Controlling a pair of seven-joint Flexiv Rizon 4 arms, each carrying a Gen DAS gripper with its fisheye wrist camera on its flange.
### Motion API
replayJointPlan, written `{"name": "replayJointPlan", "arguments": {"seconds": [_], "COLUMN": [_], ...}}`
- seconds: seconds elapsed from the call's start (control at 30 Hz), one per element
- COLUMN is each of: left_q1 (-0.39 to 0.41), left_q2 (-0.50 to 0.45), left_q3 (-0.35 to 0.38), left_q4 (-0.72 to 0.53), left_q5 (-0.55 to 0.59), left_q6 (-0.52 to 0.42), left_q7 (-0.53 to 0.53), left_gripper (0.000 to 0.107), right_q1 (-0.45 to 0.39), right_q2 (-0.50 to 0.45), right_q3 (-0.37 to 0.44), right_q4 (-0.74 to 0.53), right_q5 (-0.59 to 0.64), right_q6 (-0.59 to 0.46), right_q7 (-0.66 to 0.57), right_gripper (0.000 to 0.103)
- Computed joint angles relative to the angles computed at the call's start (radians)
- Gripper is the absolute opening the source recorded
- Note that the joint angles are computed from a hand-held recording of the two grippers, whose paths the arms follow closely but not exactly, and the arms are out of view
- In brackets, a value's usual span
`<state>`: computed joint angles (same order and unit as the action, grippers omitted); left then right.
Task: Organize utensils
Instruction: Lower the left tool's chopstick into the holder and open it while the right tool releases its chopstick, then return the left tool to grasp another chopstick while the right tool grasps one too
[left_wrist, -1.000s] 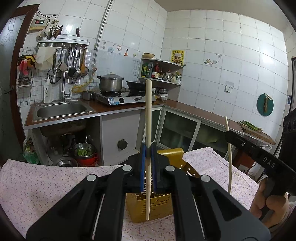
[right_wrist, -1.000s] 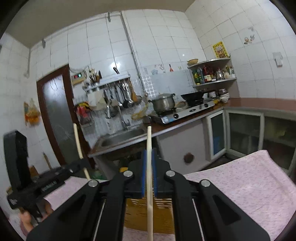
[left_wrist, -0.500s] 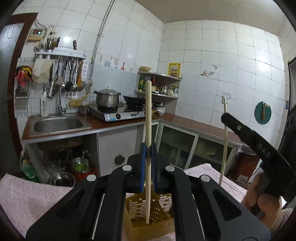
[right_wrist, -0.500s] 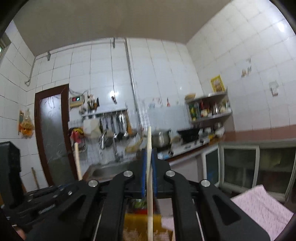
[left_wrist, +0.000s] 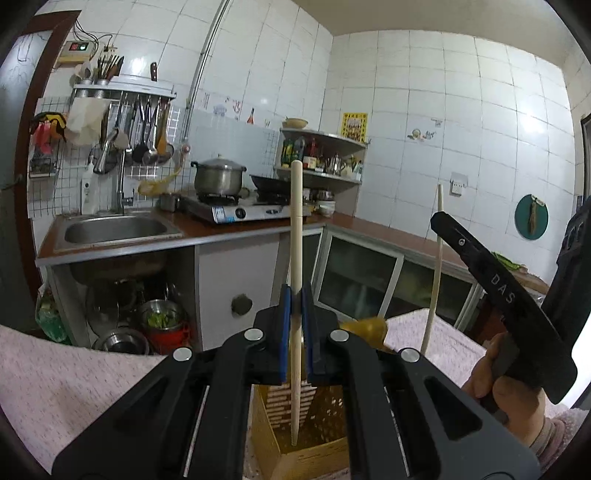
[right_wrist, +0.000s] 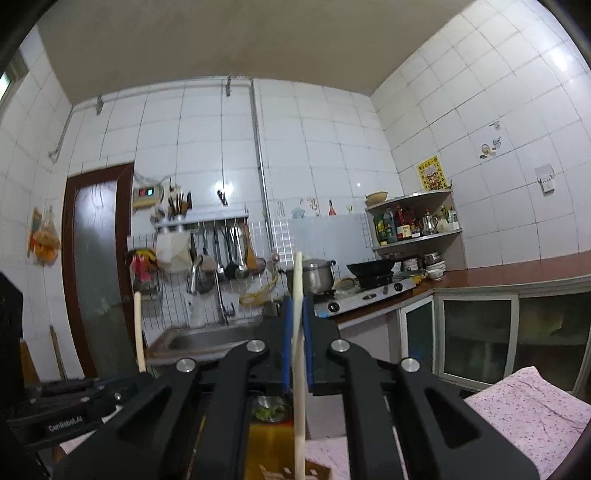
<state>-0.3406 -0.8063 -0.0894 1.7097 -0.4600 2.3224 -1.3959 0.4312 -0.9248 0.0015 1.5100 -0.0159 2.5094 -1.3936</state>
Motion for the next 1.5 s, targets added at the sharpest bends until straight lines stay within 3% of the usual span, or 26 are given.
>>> {"name": "replayJointPlan", "arguments": {"seconds": [0.47, 0.5, 0.63, 0.77, 0.83, 0.87, 0.9, 1.0, 1.1, 1.23, 1.33, 1.5], "left_q1": [0.023, 0.022, 0.007, 0.012, -0.008, -0.021, -0.024, -0.067, -0.082, -0.133, -0.149, -0.168], "left_q2": [-0.014, -0.009, 0.035, 0.106, 0.137, 0.157, 0.168, 0.211, 0.247, 0.268, 0.269, 0.263], "left_q3": [-0.021, -0.019, -0.006, -0.011, 0.006, 0.016, 0.019, 0.044, 0.045, 0.067, 0.072, 0.076], "left_q4": [0.07, 0.078, 0.14, 0.231, 0.276, 0.308, 0.328, 0.405, 0.478, 0.543, 0.572, 0.592], "left_q5": [0.053, 0.053, 0.035, 0.039, 0.017, -0.001, -0.001, -0.06, -0.086, -0.148, -0.163, -0.195], "left_q6": [-0.027, -0.034, -0.037, -0.065, -0.067, -0.071, -0.068, -0.077, -0.102, -0.143, -0.15, -0.19], "left_q7": [-0.049, -0.053, -0.083, -0.122, -0.136, -0.139, -0.147, -0.148, -0.167, -0.169, -0.187, -0.212], "left_gripper": [0.005, 0.01, 0.05, 0.063, 0.078, 0.08, 0.081, 0.091, 0.092, 0.095, 0.096, 0.096], "right_q1": [-0.002, -0.01, -0.027, -0.018, -0.009, -0.003, 0.005, 0.041, 0.129, 0.133, 0.186, 0.18], "right_q2": [-0.013, -0.006, 0.048, 0.131, 0.171, 0.191, 0.215, 0.259, 0.301, 0.357, 0.38, 0.383], "right_q3": [-0.001, 0.004, 0.013, 0.002, -0.003, -0.006, -0.01, -0.03, -0.092, -0.076, -0.116, -0.103], "right_q4": [0.071, 0.081, 0.146, 0.249, 0.303, 0.332, 0.368, 0.441, 0.521, 0.605, 0.659, 0.716], "right_q5": [-0.025, -0.038, -0.061, -0.042, -0.026, -0.014, 0.003, 0.068, 0.175, 0.196, 0.226, 0.196], "right_q6": [-0.084, -0.098, -0.155, -0.205, -0.232, -0.246, -0.261, -0.289, -0.335, -0.449, -0.514, -0.545], "right_q7": [-0.032, -0.023, 0.004, -0.001, -0.016, -0.024, -0.033, -0.059, -0.127, -0.109, -0.082, -0.017], "right_gripper": [0.006, 0.007, 0.007, 0.007, 0.008, 0.008, 0.011, 0.056, 0.056, 0.058, 0.059, 0.059]}}
